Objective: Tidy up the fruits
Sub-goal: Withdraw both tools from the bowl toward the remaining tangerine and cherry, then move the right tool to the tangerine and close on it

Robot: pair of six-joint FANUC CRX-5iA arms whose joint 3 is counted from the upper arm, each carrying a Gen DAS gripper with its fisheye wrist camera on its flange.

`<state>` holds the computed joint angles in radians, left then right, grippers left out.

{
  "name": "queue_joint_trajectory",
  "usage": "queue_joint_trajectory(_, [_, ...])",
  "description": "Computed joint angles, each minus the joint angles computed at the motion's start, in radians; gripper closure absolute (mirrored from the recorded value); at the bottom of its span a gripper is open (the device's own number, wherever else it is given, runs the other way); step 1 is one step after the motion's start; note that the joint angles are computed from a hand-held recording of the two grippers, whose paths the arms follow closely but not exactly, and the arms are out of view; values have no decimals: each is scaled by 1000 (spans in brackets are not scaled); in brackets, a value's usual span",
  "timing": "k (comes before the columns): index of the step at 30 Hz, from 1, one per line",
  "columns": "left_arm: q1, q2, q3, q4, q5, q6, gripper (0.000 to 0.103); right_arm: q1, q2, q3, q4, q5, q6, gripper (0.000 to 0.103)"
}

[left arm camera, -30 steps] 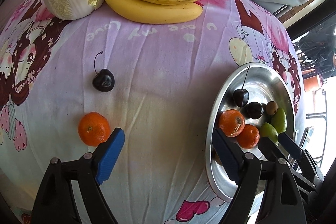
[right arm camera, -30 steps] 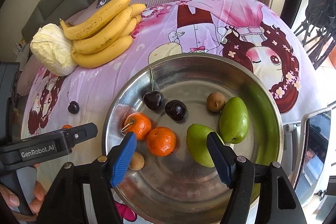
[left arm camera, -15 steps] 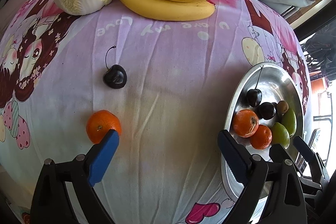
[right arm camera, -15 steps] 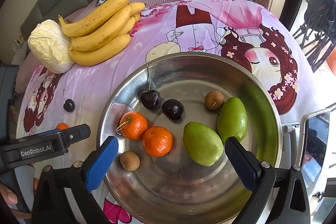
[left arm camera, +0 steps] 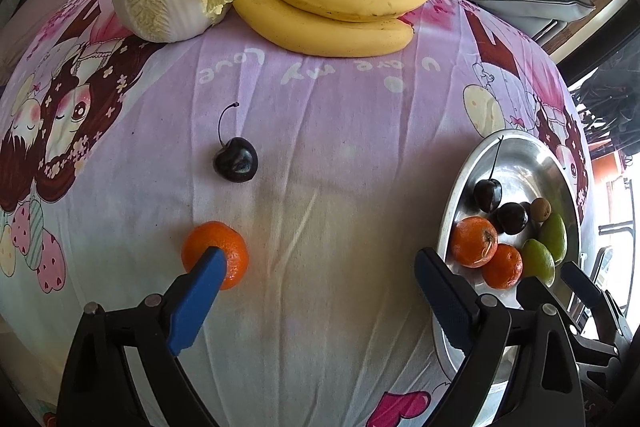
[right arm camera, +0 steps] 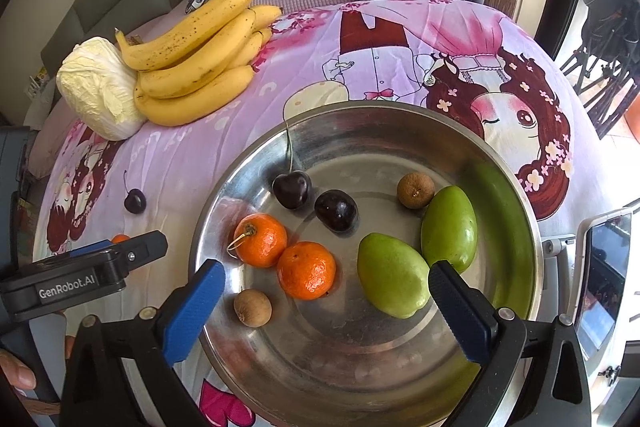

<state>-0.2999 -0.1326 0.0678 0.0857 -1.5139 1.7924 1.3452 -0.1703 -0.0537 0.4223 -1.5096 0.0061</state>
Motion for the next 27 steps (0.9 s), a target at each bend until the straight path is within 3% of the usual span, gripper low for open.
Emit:
queue_joint_trajectory(10, [56, -74, -60, 18, 46, -30, 8, 13, 5, 4, 23, 43, -19, 0])
queue_joint_trajectory(27, [161, -129, -86, 10, 42, -62, 8, 10, 116, 139, -7, 41, 102, 0])
